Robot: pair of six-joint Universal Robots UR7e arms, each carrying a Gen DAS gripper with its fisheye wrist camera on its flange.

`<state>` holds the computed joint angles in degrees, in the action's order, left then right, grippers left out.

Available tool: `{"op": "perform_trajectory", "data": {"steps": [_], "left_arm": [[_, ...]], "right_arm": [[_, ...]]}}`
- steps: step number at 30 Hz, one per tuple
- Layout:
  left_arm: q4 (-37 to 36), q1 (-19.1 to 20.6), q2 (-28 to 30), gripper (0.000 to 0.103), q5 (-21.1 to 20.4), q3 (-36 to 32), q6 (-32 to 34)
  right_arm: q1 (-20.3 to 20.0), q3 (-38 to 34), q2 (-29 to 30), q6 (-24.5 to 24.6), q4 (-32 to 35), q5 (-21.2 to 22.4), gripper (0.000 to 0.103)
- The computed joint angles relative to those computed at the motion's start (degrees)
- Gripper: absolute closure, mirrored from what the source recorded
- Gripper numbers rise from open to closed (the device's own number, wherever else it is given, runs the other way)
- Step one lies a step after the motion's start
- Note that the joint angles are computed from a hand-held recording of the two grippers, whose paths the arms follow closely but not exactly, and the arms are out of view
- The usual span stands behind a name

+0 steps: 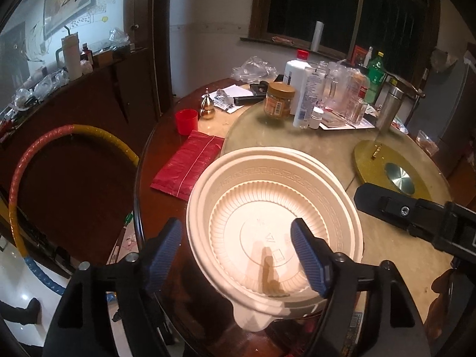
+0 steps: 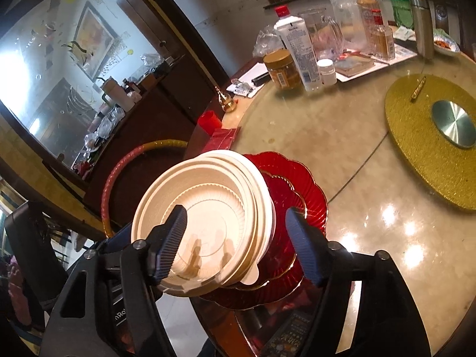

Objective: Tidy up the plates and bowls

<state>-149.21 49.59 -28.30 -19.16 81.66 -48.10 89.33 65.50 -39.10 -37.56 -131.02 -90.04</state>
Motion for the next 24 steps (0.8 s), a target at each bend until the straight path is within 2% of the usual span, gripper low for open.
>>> {"op": "perform_trajectory", "data": {"steps": [3, 5, 7, 8, 10, 12, 14, 18, 24], "left_arm": [[-2.2, -0.4, 0.4, 0.022, 0.6, 0.3, 1.9], [-1.3, -1.1, 1.0, 0.021, 3.7, 0.2, 1.4], [-1.3, -1.4, 1.3, 0.018, 5.4, 0.4, 1.6], [0.4, -1.7, 1.2, 0.017, 6.6, 0.6, 0.4], [5.1, -2.0, 0.9, 0.015, 8.5, 0.7, -3.2], [13.3, -2.3, 0.2, 0.010, 10.2, 0.7, -9.1], [17.5, -2.3, -0.3, 0.000, 10.4, 0.7, -11.7], [13.7, -2.3, -0.1, 0.000, 9.0, 1.0, -7.7], [12.3, -2.6, 0.5, 0.000, 7.9, 0.3, -5.2]], "right_arm": [[0.2, 1.2, -0.9, -2.4, -0.7, 0.2, 0.030], [0.5, 3.3, -2.1, -5.7, -2.9, -0.3, 0.019], [0.7, 5.3, -3.3, -9.2, -5.2, -0.7, 0.015], [0.9, 6.8, -4.1, -12.0, -7.2, -1.3, 0.012], [1.0, 8.2, -5.0, -15.4, -9.0, -1.5, 0.012], [1.0, 9.7, -6.0, -19.9, -10.5, -2.4, 0.012], [1.0, 10.4, -6.4, -23.2, -11.6, -3.3, 0.012], [0.3, 13.1, -7.6, -32.5, -16.2, -3.8, 0.012], [-0.7, 14.4, -9.5, -37.3, -15.2, -2.8, 0.012]]}}
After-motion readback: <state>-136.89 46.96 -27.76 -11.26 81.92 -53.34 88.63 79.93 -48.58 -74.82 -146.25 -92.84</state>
